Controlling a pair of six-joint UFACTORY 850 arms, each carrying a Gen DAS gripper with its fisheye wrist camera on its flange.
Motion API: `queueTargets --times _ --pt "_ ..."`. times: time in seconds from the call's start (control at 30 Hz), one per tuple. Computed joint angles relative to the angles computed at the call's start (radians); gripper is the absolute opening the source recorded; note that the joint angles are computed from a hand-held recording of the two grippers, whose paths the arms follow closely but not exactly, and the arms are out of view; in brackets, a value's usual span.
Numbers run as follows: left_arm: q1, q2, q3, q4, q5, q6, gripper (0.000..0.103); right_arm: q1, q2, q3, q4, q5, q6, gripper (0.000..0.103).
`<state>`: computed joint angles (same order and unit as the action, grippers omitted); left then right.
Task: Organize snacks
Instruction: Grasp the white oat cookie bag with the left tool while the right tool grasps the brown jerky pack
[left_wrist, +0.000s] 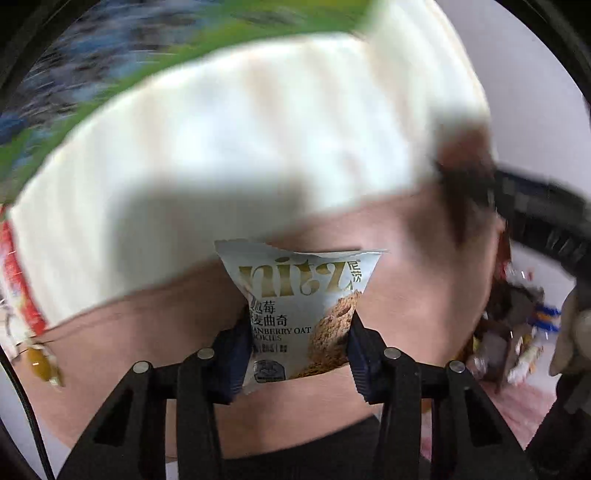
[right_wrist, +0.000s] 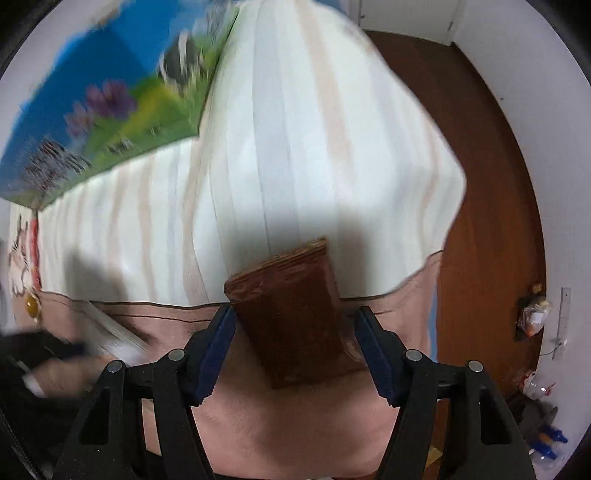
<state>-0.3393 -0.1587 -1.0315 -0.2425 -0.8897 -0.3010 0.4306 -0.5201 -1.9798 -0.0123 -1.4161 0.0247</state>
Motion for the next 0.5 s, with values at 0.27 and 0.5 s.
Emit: queueTargets --times 0.27,0.5 --pt "0.128 0.097 0.093 0.187 0.030 -0.170 0.044 0.058 0.003 0.033 0.104 0.009 0.060 0.062" --pt "0.211 0.109 0.161 0.082 0.067 -0.112 0.051 0.140 -0.039 0.002 0.174 0.002 0.095 0.061"
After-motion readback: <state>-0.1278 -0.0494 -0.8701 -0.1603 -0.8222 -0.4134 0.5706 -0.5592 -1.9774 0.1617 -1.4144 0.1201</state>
